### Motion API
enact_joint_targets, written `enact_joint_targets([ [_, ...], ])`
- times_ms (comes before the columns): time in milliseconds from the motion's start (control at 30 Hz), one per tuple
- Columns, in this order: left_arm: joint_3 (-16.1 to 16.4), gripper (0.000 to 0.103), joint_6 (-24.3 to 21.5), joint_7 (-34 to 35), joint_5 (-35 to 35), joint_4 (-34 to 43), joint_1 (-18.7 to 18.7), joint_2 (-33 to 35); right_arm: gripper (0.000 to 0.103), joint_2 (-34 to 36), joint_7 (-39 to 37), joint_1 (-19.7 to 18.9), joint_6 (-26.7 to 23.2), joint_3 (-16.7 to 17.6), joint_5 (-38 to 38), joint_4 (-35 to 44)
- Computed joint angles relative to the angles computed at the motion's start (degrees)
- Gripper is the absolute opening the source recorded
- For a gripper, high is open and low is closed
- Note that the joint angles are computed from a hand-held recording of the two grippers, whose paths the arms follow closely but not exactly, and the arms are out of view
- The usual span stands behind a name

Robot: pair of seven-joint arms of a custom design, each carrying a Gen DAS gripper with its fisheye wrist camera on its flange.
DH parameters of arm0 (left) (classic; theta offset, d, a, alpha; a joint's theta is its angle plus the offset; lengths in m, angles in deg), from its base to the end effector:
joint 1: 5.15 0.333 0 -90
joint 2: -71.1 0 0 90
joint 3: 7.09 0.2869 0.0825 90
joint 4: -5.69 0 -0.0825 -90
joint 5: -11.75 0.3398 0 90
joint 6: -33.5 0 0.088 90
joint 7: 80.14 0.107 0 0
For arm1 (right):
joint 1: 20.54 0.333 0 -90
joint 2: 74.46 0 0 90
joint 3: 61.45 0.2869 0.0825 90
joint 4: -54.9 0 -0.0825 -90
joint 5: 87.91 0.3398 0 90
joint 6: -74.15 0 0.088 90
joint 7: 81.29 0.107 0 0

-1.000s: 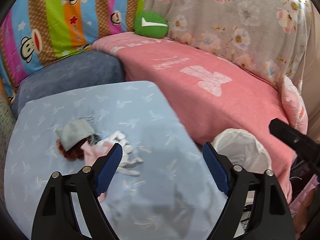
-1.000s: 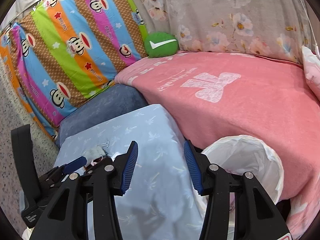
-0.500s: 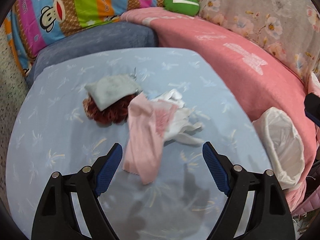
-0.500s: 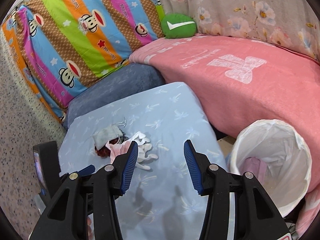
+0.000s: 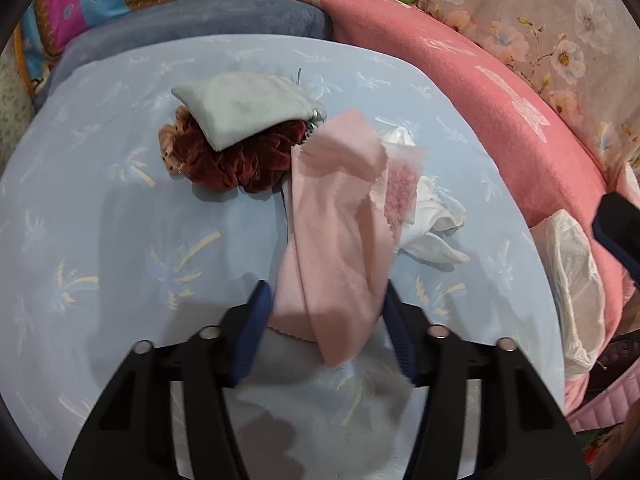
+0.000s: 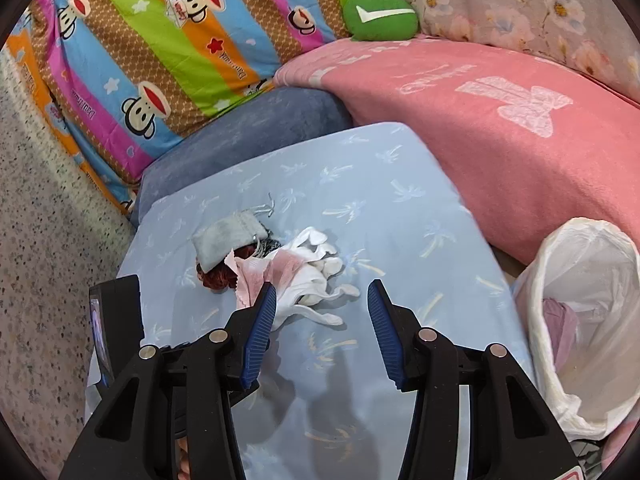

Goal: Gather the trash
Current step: 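Grasp the pink rag with the left gripper while the right gripper grasps the white rag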

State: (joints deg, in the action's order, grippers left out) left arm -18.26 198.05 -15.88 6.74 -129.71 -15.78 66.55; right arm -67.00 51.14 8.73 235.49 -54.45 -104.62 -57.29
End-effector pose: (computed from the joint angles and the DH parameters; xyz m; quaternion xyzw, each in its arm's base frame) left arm 0.4685 -0.1833 0.4246 -0.7231 0.6271 -0.2753 0.0899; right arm 0.4698 0.3585 0.4880 -0.6991 0.6157 -0.1197 0.3432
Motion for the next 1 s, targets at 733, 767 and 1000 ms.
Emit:
enact_joint_targets([
  [733, 3.73, 0.018, 2.19, 12.30, -14.14, -5.27, 0.17, -6.42, 0.044, 23.83, -14.62, 5.14, -10.52, 0.55, 12.63, 30.21],
  [767, 3.80, 0.018, 2.20, 12.12, -13.96, -5.41, 0.29, -6.31, 0.044, 24.89, -14.55, 5.59, -11.44, 0.14, 12.46, 31.64],
  [1000, 3.95, 0.018, 1.42, 11.33, -12.70, -5.18, 0.86, -5.73, 0.027, 27.03, -15.22, 5.91, -12.83, -0.50, 13.28, 32.48],
])
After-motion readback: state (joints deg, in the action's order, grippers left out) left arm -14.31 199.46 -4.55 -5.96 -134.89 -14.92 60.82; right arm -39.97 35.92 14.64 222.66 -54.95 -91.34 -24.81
